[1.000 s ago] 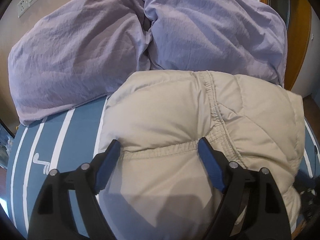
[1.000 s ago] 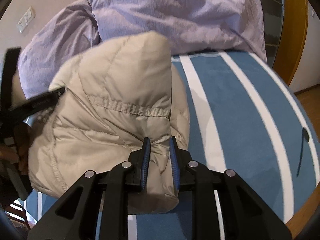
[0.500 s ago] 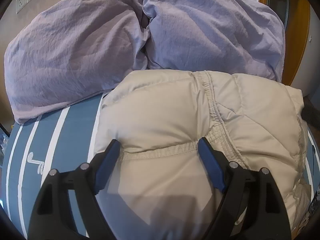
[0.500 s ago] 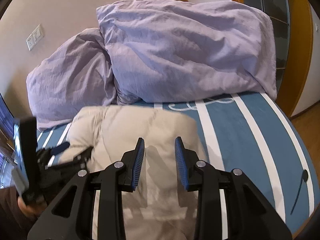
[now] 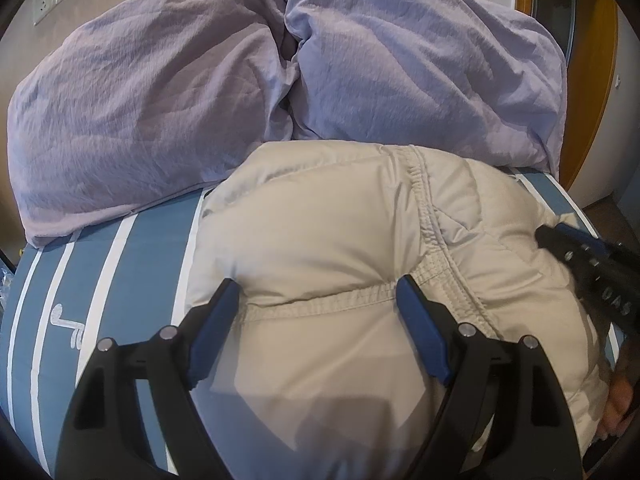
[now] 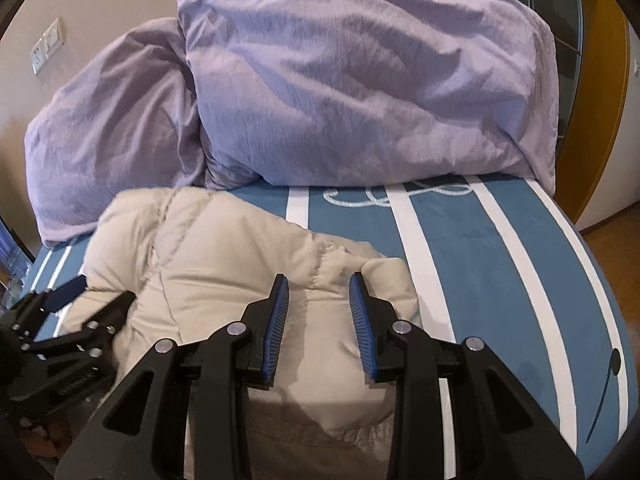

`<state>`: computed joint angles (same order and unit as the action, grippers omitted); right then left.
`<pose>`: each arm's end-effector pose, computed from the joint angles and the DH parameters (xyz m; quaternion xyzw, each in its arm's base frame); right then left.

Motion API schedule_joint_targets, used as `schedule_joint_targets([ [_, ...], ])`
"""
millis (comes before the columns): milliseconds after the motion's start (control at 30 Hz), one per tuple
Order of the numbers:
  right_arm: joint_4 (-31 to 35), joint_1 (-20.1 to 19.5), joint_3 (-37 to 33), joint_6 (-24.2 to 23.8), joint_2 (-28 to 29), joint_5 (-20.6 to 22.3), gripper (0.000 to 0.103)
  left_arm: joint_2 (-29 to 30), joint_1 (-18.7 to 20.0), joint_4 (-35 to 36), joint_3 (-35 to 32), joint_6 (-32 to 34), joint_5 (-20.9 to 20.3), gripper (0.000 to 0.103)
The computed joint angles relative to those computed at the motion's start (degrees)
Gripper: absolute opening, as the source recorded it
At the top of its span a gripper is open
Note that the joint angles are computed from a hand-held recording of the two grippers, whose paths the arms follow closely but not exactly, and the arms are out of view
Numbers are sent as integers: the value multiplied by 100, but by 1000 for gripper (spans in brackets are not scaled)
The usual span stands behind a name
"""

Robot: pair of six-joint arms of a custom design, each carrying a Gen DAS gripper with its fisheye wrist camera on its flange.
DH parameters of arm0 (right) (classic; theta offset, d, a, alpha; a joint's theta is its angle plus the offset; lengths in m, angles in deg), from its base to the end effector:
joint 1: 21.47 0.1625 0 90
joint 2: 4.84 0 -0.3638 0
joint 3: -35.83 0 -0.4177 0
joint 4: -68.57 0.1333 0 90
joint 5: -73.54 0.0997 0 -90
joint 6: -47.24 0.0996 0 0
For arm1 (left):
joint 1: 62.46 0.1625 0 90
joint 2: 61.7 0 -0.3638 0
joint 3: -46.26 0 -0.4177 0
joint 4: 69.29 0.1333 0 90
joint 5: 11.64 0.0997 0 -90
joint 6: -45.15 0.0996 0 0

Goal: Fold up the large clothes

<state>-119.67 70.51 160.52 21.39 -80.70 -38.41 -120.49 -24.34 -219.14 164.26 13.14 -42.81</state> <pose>0.1132 -0.4952 0.2165 0.1372 -0.8848 0.3657 0.2541 -0.2605 -0.4822 0.0644 0.1476 0.8585 -0.3319 0.3620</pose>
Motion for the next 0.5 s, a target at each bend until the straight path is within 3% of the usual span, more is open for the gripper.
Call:
schedule_joint_targets([
  [500, -171, -186, 21, -82, 210, 134, 33, 67, -39, -41, -6, 1, 113, 80],
])
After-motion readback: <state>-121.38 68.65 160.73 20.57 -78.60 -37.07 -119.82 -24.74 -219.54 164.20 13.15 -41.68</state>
